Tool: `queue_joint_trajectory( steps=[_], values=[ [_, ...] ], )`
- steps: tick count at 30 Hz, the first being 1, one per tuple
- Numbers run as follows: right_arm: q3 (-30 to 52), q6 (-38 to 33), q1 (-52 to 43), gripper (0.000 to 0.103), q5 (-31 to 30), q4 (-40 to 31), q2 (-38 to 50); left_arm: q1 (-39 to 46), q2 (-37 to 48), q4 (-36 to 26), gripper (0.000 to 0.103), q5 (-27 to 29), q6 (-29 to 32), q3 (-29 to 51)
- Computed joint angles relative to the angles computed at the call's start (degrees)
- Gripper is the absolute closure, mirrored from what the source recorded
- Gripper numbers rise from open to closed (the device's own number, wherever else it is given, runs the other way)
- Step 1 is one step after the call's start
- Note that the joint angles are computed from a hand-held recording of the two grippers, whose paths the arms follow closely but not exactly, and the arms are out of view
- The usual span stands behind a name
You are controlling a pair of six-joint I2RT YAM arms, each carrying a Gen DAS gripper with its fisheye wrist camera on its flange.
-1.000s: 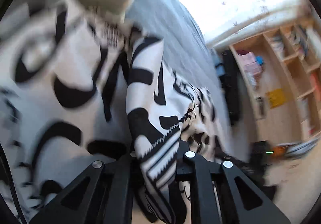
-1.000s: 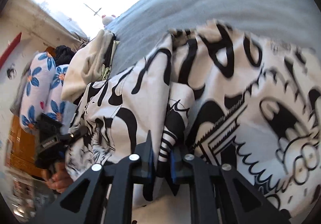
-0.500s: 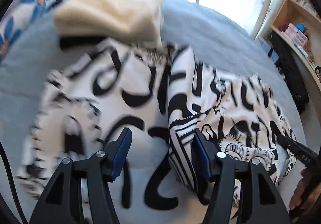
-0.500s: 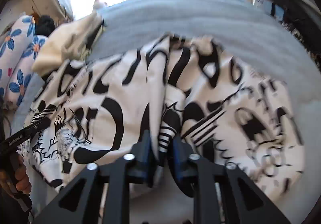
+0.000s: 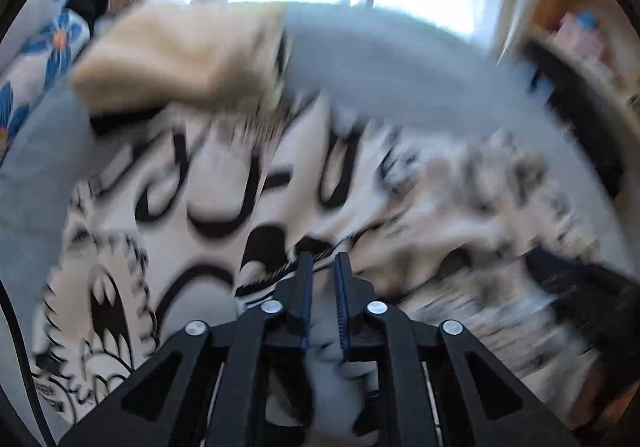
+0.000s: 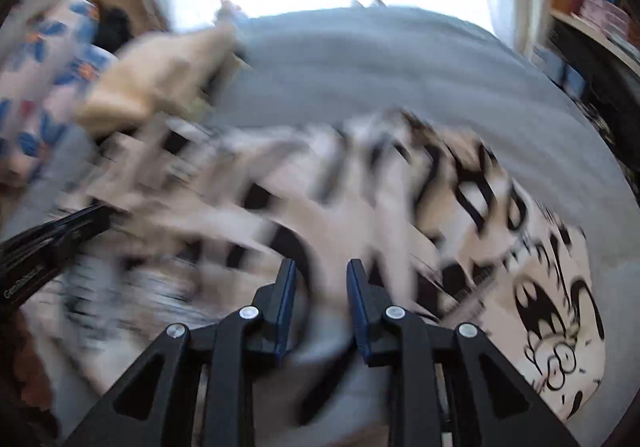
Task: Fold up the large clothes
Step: 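Open both tools and smooth the folded hood flat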
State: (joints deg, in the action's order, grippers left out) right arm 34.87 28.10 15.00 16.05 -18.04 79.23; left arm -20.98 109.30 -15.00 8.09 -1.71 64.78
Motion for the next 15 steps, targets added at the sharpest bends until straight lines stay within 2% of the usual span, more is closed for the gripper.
queue_joint_trajectory(
  steps=[1, 3, 4, 5, 8, 10, 12, 15],
  values=[
    [-2.7, -0.8, -2.0, 0.08, -1.1, 1.9, -1.4, 0.7, 1.6, 0.1, 0.098, 1.1, 0.5, -0.2],
    [-5.3, -1.7, -3.9, 0.083, -1.0, 1.9, -3.6, 1.9, 0.5, 5.0, 0.098, 3.1, 1.2, -4.4],
    [-6.0, -1.4, -4.0, 0.077, 0.9, 0.9, -4.3, 1.8, 0.1, 5.0, 0.098, 2.7, 1.4, -4.8],
    [-7.6, -1.7, -5.3, 0.07, 0.1, 1.0, -6.4, 1.6, -0.3, 4.6, 0.098, 2.4, 1.1, -4.9],
    [-8.3, -1.3, -8.7, 0.069, -4.4, -0.9, -10.0, 1.7, -1.3, 2.8, 0.098, 2.3, -0.8, -4.8],
    [-7.1, -0.2, -8.3, 0.069, -3.9, -4.0, -11.7, 1.8, -2.4, 1.8, 0.095, 2.7, -1.6, -5.0],
    [-5.8, 0.9, -6.8, 0.069, -2.9, -7.0, -14.2, 1.5, -5.7, -0.1, 0.087, 2.1, -2.2, -6.0],
    [-3.4, 4.9, -2.1, 0.067, -2.1, -12.4, -20.3, 1.1, -11.5, -2.0, 0.084, 2.5, -2.6, -7.9]
  ],
)
